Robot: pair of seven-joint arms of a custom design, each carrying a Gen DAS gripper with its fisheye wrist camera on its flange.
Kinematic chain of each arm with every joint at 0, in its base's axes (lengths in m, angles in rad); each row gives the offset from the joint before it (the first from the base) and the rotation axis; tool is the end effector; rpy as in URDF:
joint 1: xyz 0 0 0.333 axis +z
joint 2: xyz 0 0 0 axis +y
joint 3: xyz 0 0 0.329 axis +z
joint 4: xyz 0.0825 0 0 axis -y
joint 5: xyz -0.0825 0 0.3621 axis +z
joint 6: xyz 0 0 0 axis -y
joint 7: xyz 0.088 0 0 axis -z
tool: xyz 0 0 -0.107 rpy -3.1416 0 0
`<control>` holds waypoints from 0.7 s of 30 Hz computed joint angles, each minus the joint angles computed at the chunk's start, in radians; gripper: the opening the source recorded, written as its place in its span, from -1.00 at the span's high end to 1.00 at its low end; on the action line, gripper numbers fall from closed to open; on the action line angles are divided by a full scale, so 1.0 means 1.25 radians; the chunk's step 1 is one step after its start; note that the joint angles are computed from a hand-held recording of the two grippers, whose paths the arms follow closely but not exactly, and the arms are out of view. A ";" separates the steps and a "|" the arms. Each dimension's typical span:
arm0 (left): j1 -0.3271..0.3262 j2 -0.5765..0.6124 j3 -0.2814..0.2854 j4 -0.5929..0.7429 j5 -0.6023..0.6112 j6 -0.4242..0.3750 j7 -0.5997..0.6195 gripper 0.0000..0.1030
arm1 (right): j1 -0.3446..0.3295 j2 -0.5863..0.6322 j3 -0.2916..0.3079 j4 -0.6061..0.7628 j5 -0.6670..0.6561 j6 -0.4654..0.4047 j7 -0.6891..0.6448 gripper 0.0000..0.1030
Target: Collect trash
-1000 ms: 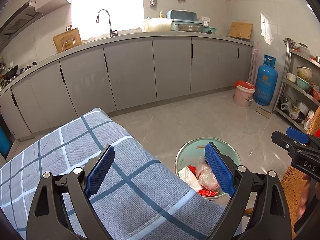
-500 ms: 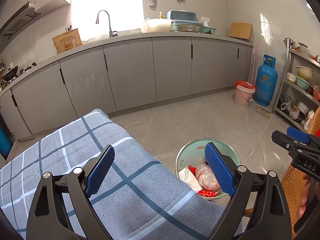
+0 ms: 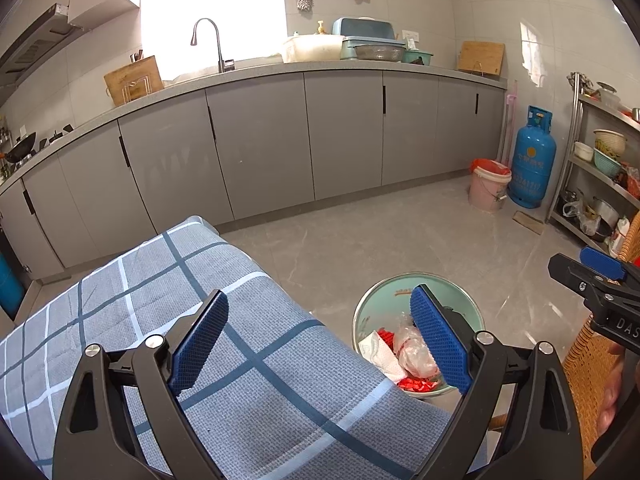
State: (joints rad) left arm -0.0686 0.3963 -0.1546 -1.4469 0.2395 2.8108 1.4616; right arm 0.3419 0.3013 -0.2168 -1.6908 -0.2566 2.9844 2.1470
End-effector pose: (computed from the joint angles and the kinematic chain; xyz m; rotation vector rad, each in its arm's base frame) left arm 0.6957 -0.1448 0.6004 -1.4160 1.8350 -0.8984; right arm 0.6653 0.1231 0.5659 -1.4337 1.7091 -0.7461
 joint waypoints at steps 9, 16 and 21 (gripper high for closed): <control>0.001 0.003 -0.003 0.009 -0.005 -0.015 0.005 -0.84 | 0.002 -0.006 -0.003 -0.007 -0.002 0.008 -0.001 -0.61; 0.001 -0.001 -0.001 0.000 -0.010 -0.002 -0.001 -0.92 | -0.004 -0.008 0.007 -0.010 0.008 0.007 -0.014 -0.61; -0.014 0.000 0.017 0.003 0.021 -0.001 -0.028 -0.92 | -0.007 -0.006 0.011 -0.007 0.018 0.005 -0.024 -0.61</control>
State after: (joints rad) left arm -0.0862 0.3959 -0.1338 -1.4438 0.2658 2.8098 1.4271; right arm 0.3336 0.2933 -0.2034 -1.6999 -0.2338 2.9901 2.1166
